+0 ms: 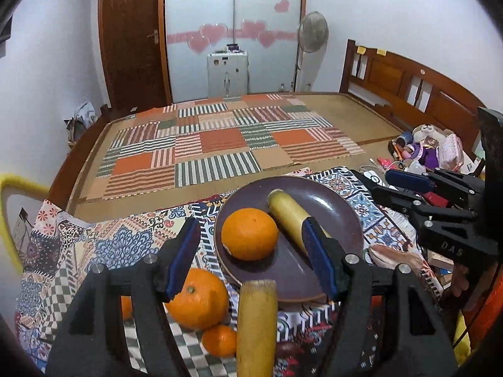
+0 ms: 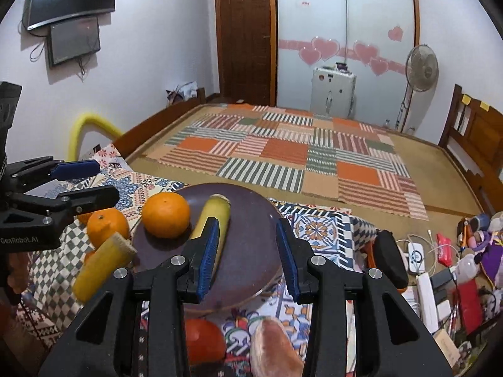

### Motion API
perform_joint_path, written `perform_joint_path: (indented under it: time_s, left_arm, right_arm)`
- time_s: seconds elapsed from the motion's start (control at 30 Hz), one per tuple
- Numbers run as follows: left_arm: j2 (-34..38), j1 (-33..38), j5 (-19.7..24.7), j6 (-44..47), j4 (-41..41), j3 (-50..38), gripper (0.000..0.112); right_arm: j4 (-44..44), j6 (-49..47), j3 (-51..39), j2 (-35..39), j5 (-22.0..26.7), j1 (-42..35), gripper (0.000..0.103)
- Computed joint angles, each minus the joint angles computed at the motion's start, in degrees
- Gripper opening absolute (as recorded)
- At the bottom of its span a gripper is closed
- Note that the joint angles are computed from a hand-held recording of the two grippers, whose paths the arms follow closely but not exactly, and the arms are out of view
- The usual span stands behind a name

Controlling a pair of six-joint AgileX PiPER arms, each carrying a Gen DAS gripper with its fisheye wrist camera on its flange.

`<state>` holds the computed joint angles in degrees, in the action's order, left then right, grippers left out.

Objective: Organize fruits
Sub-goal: 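Carry orange with left tool onto purple plate while right tool sets cylinder beside it, then grasp second yellow cylinder with left gripper while right gripper grasps the pink sweet potato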

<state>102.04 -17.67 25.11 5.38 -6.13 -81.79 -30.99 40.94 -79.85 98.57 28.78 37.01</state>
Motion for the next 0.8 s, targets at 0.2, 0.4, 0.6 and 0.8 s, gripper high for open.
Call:
perform_joint_path:
  time_s: [0.2, 0.4, 0.6, 0.8]
  left_arm:
    - [-4.37, 0.31, -4.34, 1.85, -2.11, 8.01, 0.067]
    - [-5.26, 0.91, -6.39, 8.43, -8.88, 13.58, 0.065]
    - [-3.78, 0.28, -7.5, 11.24, -10.81, 16.46, 0.054]
    - [-2.11, 0.86, -8.58, 14.52, -14.19, 17.97, 0.052]
  right_arm:
    - [-7.79, 8.32, 7.26, -4.3, -2.6, 1.58, 0.044]
    - [-12.82, 14.89, 14.6, -6.95, -4.16, 1.87, 0.044]
    - [-12.31, 14.87, 19.1, -7.58, -5.24, 1.33, 0.045]
    - [-12.73, 16.75, 22.78, -7.87, -7.18, 0.72, 0.055]
